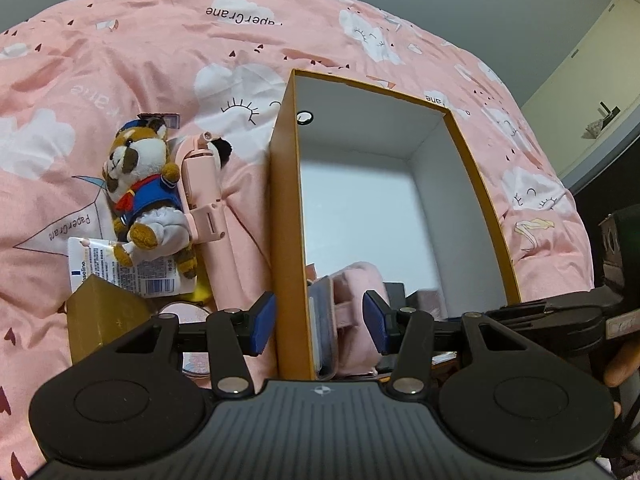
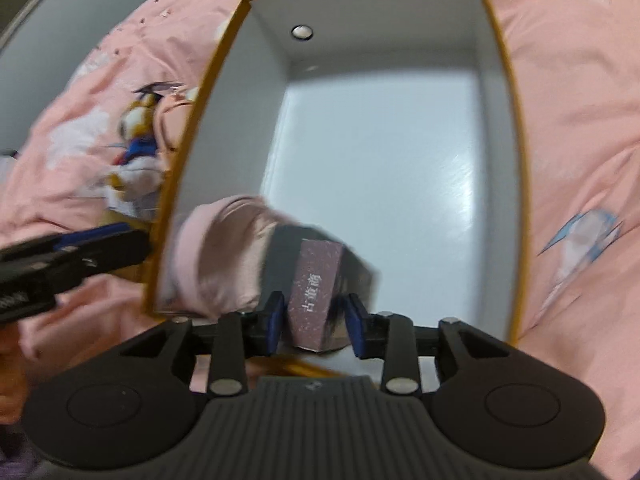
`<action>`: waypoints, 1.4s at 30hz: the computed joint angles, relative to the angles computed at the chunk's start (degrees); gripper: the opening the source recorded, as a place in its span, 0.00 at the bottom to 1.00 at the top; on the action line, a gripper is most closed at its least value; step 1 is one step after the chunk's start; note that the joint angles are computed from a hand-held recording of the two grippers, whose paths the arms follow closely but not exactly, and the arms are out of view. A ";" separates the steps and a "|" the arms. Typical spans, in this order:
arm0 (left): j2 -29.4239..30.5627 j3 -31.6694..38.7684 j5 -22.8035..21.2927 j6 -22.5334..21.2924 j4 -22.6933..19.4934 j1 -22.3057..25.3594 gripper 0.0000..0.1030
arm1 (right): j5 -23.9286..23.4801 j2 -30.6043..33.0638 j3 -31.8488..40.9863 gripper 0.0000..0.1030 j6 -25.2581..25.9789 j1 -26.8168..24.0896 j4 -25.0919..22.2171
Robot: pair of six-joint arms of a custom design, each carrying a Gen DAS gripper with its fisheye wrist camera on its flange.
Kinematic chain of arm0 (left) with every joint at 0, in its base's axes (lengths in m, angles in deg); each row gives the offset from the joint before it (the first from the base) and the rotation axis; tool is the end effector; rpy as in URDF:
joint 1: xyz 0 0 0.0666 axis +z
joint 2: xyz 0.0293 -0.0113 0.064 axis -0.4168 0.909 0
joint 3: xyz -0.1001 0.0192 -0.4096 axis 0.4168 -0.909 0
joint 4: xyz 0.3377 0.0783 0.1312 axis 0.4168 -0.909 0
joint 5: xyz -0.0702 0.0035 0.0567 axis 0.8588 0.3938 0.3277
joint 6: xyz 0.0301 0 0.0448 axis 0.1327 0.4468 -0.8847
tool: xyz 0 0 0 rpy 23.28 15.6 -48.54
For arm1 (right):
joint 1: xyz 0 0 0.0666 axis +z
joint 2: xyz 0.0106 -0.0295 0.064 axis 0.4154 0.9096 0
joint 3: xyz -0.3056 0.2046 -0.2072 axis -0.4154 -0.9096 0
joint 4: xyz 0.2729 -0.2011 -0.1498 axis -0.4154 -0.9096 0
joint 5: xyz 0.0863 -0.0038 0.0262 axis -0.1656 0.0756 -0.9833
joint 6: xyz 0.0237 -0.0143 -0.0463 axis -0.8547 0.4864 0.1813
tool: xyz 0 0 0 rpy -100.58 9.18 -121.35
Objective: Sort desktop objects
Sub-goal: 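Open the right tool to release the maroon box inside the white box, then grasp the small gold box with the left tool while the right tool reaches the round compact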
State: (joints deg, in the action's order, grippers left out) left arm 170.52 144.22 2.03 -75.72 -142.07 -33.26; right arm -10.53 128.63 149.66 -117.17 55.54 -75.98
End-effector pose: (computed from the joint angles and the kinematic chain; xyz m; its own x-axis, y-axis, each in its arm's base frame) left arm 0.4461 -0.0820 0.4235 -0.8716 0.0641 -0.4860 0.2697 0.8906 -0.3662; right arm 0.4231 0.2576 0.4232 -0.9515 0.1342 -0.2770 0.0397 0.9459 0.3221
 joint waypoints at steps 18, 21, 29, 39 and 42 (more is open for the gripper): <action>2.60 0.65 7.08 1.77 -2.53 1.70 0.42 | -5.86 -0.35 -5.93 0.57 1.18 -2.90 10.27; 2.92 0.75 7.91 1.94 -2.54 1.88 0.42 | -6.86 -0.26 -6.65 0.55 4.59 -3.11 12.91; 2.95 1.07 6.92 0.83 -3.18 1.18 0.42 | -11.11 1.57 -4.21 0.54 6.10 -3.81 9.03; 1.55 0.76 4.66 0.91 -1.94 1.30 0.42 | -4.85 0.71 -3.85 0.56 9.91 -1.70 8.21; 0.42 0.72 2.87 0.60 -1.52 1.68 0.42 | -3.14 0.04 -3.78 0.57 11.49 -1.08 8.69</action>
